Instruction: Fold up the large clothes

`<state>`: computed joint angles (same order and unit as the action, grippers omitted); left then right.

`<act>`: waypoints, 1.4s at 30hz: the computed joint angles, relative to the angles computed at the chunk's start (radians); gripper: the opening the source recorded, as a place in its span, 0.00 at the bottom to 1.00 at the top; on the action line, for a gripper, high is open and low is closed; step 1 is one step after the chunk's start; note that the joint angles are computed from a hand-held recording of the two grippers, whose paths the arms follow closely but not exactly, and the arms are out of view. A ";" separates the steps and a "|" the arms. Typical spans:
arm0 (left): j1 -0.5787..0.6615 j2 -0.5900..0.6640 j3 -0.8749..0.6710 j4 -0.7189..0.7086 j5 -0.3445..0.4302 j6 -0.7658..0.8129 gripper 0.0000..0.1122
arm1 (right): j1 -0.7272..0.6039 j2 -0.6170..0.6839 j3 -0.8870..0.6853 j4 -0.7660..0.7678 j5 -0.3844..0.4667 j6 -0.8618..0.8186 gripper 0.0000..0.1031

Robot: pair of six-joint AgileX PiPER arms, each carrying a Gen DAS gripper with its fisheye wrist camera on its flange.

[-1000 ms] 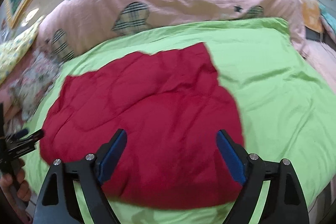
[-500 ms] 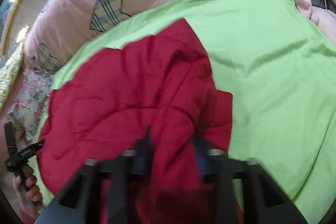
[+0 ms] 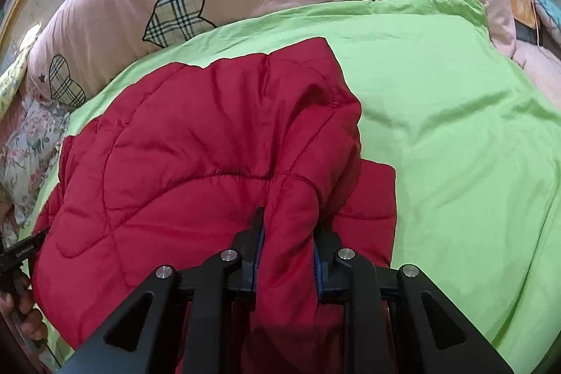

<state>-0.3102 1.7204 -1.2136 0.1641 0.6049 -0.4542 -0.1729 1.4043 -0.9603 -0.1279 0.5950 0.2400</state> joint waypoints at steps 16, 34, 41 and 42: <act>-0.249 -0.293 0.127 0.385 0.169 -0.465 0.72 | -0.075 0.018 -0.013 0.182 -0.003 -0.177 0.28; -0.325 -0.153 0.098 0.326 0.150 -0.397 0.75 | 0.140 -0.217 0.050 0.058 0.084 -0.080 0.65; -0.371 -0.187 0.082 0.402 0.226 -0.444 0.75 | 0.171 -0.066 0.039 -0.062 0.075 0.032 0.66; -0.380 -0.186 0.079 0.418 0.235 -0.450 0.75 | 0.167 -0.073 0.044 -0.061 0.077 0.032 0.66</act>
